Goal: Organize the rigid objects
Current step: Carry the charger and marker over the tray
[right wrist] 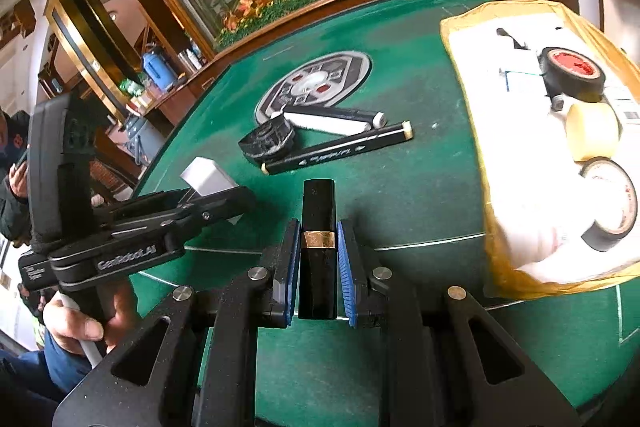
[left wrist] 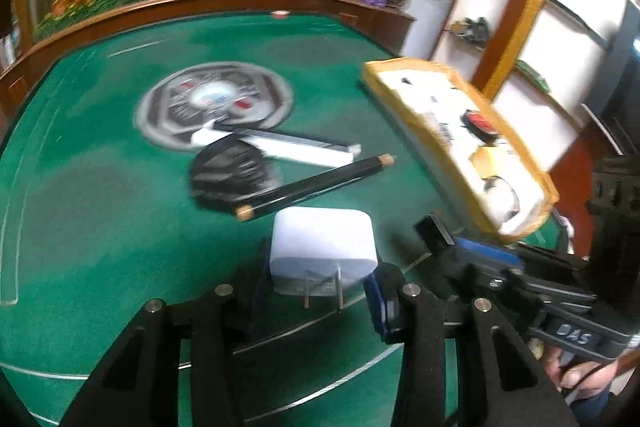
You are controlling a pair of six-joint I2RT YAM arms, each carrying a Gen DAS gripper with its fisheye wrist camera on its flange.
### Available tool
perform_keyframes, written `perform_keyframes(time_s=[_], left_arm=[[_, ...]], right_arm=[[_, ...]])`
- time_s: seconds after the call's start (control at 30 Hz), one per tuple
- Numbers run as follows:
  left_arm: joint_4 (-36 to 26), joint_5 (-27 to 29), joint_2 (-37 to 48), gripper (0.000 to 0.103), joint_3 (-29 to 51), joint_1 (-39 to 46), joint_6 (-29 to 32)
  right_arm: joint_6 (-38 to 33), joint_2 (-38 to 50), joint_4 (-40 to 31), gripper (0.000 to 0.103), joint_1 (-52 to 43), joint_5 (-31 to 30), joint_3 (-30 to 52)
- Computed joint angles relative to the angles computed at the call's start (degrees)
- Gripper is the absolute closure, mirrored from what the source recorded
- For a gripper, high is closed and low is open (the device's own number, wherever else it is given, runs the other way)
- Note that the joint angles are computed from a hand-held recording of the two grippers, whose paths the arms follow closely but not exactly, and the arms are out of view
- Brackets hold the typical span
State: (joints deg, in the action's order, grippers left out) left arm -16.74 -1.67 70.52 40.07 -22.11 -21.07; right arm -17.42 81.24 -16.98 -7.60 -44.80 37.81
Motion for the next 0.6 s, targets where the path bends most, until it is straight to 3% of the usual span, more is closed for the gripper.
perform_keyframes(time_s=[0.23, 0.37, 0.6], left_arm=[[0.04, 1.44, 6.54, 0.061, 9.61, -7.65, -0.32], [1.43, 4.47, 13.97, 0.061, 16.68, -11.74, -1.08], [0.85, 9.77, 29.07, 0.061, 28.37, -13.97, -2.73]], right_arm=[[-1.55, -2.35, -1.96, 0.086, -11.39, -4.31, 2.49], [-1.03, 0.95, -1.30, 0.086, -19.31, -5.44, 5.66], [2.18, 8.05, 3.10, 0.086, -24.39, -1.82, 10.25]])
